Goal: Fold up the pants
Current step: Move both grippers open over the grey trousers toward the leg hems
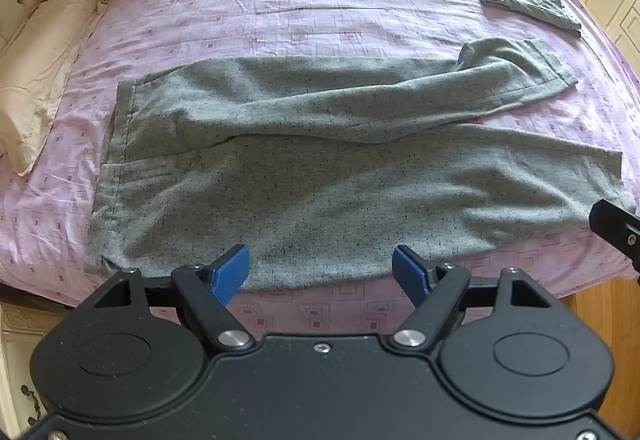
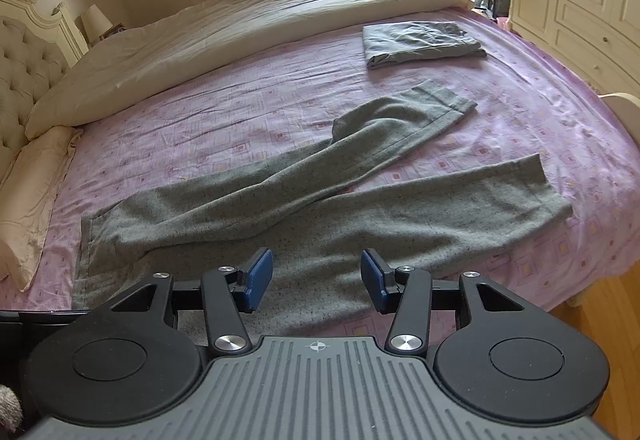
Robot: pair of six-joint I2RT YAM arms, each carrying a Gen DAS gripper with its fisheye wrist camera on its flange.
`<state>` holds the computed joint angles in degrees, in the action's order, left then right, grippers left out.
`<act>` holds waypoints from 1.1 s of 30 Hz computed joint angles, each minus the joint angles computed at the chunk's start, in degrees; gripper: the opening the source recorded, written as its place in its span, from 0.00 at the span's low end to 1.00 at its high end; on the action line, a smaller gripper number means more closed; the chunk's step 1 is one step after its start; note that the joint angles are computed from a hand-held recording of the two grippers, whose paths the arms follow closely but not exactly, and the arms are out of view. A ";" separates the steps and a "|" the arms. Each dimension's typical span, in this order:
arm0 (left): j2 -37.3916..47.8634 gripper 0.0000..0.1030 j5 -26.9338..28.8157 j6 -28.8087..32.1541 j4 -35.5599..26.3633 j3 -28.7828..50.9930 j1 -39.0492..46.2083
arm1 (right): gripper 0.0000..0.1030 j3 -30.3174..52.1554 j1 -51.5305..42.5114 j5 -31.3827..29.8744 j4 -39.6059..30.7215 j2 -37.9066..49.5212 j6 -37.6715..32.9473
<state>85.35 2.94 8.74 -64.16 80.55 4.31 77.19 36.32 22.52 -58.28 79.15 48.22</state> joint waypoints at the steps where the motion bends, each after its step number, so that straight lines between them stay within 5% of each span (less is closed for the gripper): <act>1: 0.51 0.75 0.17 0.03 -0.03 0.26 0.15 | 0.46 0.10 -0.04 -0.04 0.13 0.29 0.01; 12: 7.90 0.74 -0.07 -2.12 1.48 4.78 -0.60 | 0.46 -1.40 -6.84 -4.06 4.07 2.38 -3.07; 21: 20.72 0.73 -4.78 -10.89 1.05 16.48 -5.96 | 0.46 -1.08 -24.51 -11.07 11.80 9.97 -15.99; 28: 33.43 0.74 -8.08 -18.31 -3.47 31.94 -11.63 | 0.46 9.25 -39.11 -16.15 14.75 25.18 -27.80; 33: 41.83 0.73 -9.48 -24.21 -7.76 44.37 -13.87 | 0.46 24.19 -46.91 -19.31 12.51 39.96 -31.41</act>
